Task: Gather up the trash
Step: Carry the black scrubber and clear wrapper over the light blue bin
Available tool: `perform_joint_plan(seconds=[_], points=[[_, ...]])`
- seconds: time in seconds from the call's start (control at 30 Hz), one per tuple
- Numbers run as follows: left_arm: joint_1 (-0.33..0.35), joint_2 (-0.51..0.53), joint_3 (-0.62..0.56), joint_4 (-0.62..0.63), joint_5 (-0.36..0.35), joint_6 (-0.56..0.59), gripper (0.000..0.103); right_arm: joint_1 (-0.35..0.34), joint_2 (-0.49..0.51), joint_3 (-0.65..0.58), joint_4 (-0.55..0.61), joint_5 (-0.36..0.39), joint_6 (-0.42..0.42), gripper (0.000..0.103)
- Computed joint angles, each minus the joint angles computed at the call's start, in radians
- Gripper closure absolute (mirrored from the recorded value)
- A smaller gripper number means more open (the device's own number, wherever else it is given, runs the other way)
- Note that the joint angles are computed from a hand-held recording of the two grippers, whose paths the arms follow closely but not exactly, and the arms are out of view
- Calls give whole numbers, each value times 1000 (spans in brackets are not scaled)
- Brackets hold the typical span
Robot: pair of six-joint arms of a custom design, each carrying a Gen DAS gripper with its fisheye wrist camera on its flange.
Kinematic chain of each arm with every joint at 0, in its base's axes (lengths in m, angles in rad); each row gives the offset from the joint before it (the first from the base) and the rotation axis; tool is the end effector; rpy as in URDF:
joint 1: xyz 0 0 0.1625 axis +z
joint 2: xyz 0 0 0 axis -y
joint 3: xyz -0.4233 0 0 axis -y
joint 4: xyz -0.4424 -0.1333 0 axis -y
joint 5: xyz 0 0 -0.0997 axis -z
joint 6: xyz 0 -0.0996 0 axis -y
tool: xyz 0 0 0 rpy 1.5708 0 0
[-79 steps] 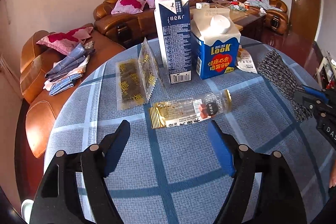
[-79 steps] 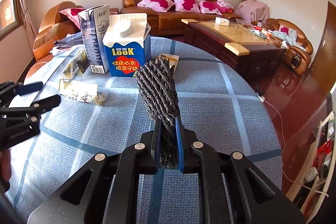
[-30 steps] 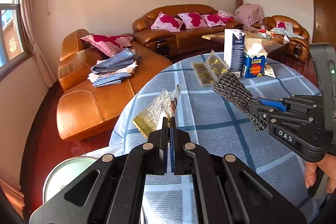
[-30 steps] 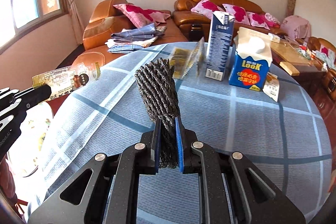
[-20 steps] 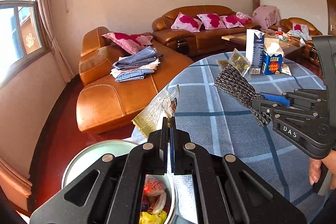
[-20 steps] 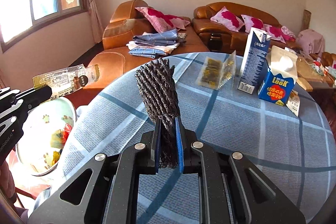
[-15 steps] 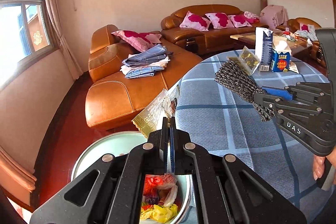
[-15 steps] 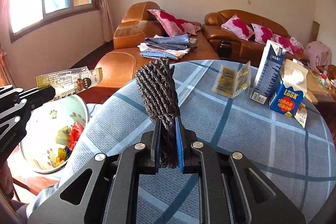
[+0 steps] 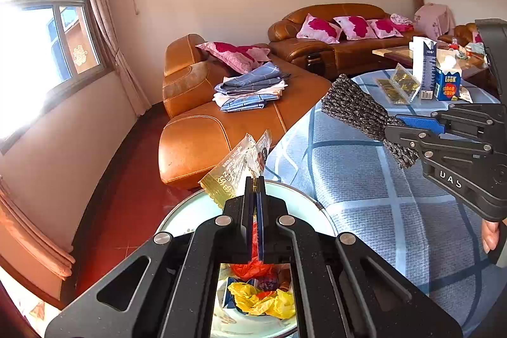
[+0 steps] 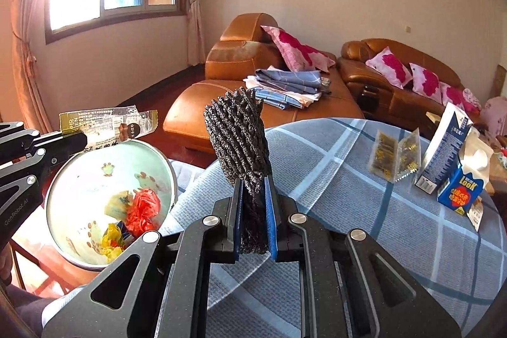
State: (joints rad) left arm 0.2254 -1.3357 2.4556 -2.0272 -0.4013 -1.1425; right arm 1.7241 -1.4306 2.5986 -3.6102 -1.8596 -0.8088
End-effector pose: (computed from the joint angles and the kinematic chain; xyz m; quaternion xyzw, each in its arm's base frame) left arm -0.2869 -0.2966 0.0839 0.2587 0.7661 -0.4071 0.4248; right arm 0.1602 -0.3495 0.1895 0.3613 -0.8234 0.3534 0.2580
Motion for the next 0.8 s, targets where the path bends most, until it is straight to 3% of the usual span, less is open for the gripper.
perform_joint_plan(seconds=[0.3, 0.8], points=[[-4, -48, -4, 188, -5, -130, 102, 8, 29, -3, 0, 57, -79, 90], [-18, -90, -1, 311, -28, -215, 102, 43, 81, -31, 41, 51, -130, 90]])
